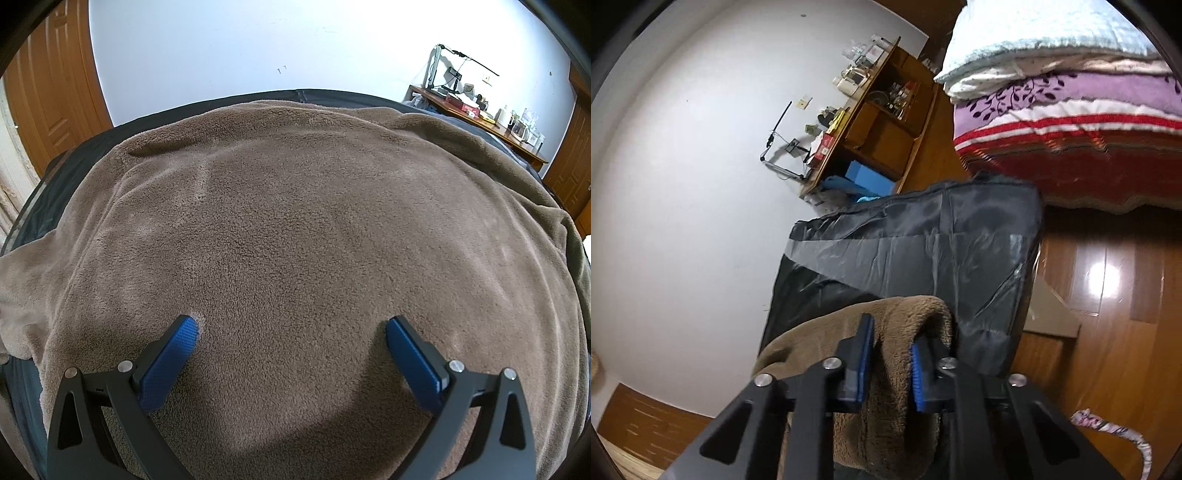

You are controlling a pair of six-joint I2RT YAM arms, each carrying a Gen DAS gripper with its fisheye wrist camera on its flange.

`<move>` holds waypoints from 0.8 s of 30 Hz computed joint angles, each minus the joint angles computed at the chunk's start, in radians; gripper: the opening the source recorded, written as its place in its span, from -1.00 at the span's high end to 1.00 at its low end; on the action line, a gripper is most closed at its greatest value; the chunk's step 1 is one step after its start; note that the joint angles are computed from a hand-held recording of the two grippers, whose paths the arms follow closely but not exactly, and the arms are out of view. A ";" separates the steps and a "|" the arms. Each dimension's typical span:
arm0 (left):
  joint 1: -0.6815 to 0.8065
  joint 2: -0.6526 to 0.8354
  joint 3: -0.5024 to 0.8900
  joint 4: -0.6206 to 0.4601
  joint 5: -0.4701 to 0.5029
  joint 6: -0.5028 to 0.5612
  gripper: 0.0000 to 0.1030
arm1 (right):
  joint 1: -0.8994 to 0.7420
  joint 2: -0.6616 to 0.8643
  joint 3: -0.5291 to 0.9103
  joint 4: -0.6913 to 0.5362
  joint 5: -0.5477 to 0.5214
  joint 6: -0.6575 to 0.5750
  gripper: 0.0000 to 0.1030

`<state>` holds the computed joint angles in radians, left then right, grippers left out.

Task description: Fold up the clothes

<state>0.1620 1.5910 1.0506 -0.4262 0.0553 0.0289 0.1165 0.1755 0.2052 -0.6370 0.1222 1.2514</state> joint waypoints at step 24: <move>0.212 -0.043 0.029 -0.057 0.534 -0.061 -0.99 | 0.762 1.721 1.323 0.485 0.066 -0.556 0.76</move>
<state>0.3743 1.5478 1.0799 -0.4836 0.5892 -0.0324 0.8789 1.8961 1.5277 -0.1521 0.1881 0.6952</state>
